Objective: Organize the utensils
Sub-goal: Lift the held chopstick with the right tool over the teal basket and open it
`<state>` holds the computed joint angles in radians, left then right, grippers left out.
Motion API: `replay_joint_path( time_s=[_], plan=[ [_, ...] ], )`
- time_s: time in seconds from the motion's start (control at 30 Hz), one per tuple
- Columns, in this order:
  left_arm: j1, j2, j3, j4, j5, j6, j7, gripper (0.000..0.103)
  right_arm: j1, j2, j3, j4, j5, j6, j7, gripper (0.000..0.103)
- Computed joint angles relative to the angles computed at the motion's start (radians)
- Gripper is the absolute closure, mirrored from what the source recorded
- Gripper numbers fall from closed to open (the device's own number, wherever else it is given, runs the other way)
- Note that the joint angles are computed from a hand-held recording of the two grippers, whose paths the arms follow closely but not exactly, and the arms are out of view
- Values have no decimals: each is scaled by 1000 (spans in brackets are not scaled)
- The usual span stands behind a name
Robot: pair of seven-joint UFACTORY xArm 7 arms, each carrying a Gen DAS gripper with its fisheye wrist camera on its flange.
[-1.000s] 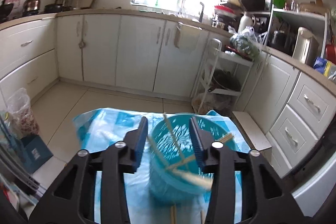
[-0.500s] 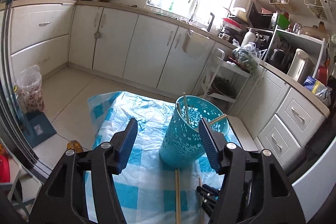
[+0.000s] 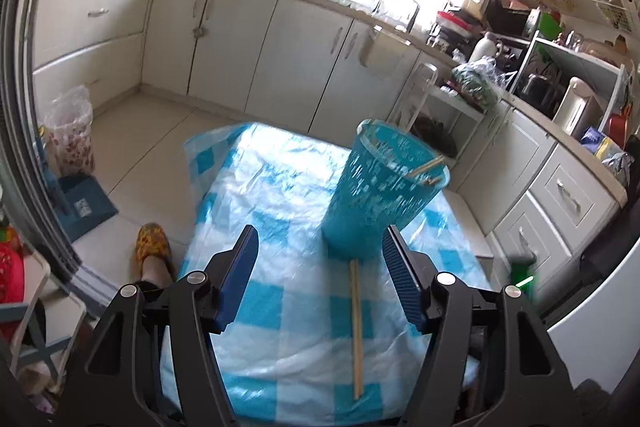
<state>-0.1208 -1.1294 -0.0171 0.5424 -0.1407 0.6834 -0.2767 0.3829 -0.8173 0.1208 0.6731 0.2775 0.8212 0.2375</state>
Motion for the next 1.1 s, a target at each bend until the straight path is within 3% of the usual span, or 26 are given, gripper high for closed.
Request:
replay_joint_path(
  time_s=[0.2,0.43,0.63,0.7,0.83,1.1],
  plan=[
    [10,-49,20,-51,-5,53,-3,42,36,-44,-72,104,101,-99,-16,97],
    [-4,-63,8,-62,-16,57,-3,42,12,129,-45,321,69,-349,-60,97],
    [-25,-79,0,-73,-23,67,-3,42,-117,339,57,441,-70,-570,57,97],
    [-29,-76,4,-78,-25,71,-1,42,-212,404,127,476,-172,-622,139,97],
    [-23,-66,19,-91,-30,70,3,42,-277,487,176,498,-288,-644,253,97],
    [-19,-18,32,-96,-50,39,4,41,-169,519,91,476,-322,-591,241,97]
  ],
)
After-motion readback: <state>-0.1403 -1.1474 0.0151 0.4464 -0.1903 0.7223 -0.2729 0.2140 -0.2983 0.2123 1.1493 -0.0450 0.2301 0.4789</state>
